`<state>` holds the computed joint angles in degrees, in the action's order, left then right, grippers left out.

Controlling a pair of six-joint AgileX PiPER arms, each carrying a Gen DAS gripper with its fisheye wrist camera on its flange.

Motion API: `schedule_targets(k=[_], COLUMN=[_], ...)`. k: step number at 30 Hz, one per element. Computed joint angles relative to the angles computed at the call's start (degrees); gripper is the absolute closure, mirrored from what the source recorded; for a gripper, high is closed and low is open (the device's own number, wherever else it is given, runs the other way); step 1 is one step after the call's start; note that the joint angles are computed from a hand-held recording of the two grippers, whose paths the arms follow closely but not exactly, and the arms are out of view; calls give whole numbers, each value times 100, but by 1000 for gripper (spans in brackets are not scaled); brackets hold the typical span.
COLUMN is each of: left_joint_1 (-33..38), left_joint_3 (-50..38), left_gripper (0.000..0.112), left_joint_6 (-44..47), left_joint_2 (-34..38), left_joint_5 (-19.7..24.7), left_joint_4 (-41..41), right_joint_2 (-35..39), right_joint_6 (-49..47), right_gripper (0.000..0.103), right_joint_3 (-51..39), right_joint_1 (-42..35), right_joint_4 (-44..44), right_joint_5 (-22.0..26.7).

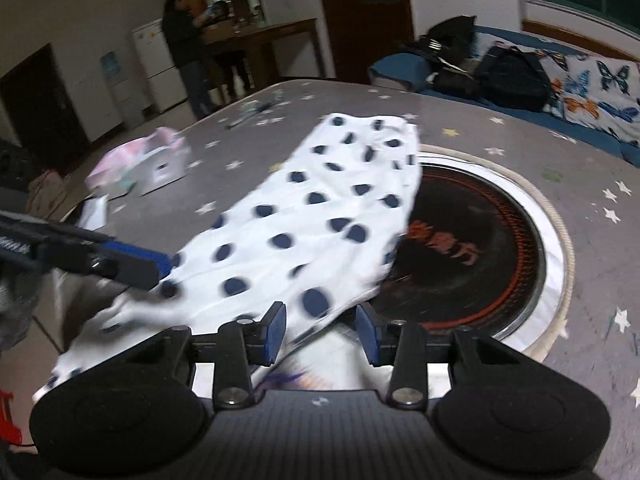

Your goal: Fold clothes

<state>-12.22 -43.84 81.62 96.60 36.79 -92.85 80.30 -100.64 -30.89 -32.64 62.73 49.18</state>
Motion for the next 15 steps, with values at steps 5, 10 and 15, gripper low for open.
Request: schedule_targets(k=[5, 10, 15], left_joint_1=[-394, -648, -716], left_joint_3=[-677, -1245, -1502], left_gripper=[77, 77, 77], left_joint_6=[-510, -1051, -1308], left_joint_2=[554, 1080, 1334], left_joint_5=[-291, -453, -476], left_joint_4=[402, 900, 1165], right_joint_2=[768, 1292, 1602], right_joint_6=[-175, -208, -234], right_gripper=[67, 67, 68], right_joint_3=[-311, -660, -863], right_joint_1=[211, 343, 390], right_joint_4=[490, 573, 613], right_joint_5=[-354, -335, -177])
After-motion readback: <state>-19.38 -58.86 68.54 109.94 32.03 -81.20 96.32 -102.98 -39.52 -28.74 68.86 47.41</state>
